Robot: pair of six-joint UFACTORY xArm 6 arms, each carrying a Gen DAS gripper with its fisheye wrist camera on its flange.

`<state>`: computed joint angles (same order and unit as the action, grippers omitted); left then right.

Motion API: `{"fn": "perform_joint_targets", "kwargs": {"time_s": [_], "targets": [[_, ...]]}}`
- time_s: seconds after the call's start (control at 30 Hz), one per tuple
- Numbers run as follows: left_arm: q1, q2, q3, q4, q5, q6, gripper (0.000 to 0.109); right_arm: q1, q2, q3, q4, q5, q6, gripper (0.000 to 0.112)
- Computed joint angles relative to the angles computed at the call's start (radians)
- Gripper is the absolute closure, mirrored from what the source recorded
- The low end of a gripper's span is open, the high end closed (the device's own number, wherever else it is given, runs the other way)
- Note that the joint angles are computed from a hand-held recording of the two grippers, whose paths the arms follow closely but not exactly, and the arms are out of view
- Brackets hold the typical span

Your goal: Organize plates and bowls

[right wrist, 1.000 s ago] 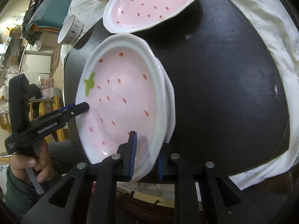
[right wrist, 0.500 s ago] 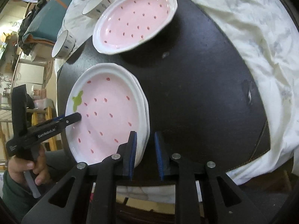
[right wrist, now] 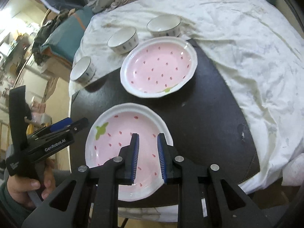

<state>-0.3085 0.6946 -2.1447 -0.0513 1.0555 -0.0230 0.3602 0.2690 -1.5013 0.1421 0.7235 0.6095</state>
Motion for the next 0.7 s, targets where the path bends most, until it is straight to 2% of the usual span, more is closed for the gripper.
{"fn": "perform_joint_targets", "kwargs": {"time_s": [0.2, 0.43, 0.5, 0.57, 0.63, 0.7], "targets": [[0.006, -0.015, 0.020, 0.002, -0.033, -0.041, 0.042, -0.004, 0.014, -0.061, -0.049, 0.046, 0.046, 0.089], [-0.017, 0.025, -0.035, 0.091, -0.050, -0.110, 0.042, -0.024, 0.042, -0.087, -0.009, 0.019, -0.035, 0.089], [-0.025, 0.012, -0.011, 0.116, -0.084, -0.111, 0.042, -0.032, 0.047, -0.090, 0.005, -0.002, -0.066, 0.089], [-0.031, 0.004, 0.002, 0.148, -0.101, -0.118, 0.039, -0.043, 0.055, -0.094, 0.026, -0.019, -0.097, 0.089], [-0.038, -0.005, 0.024, 0.200, -0.134, -0.140, 0.029, -0.054, 0.064, -0.097, 0.054, -0.032, -0.126, 0.089], [-0.042, 0.005, 0.013, 0.231, -0.150, -0.161, 0.027, -0.065, 0.071, -0.100, 0.081, -0.039, -0.157, 0.088]]}}
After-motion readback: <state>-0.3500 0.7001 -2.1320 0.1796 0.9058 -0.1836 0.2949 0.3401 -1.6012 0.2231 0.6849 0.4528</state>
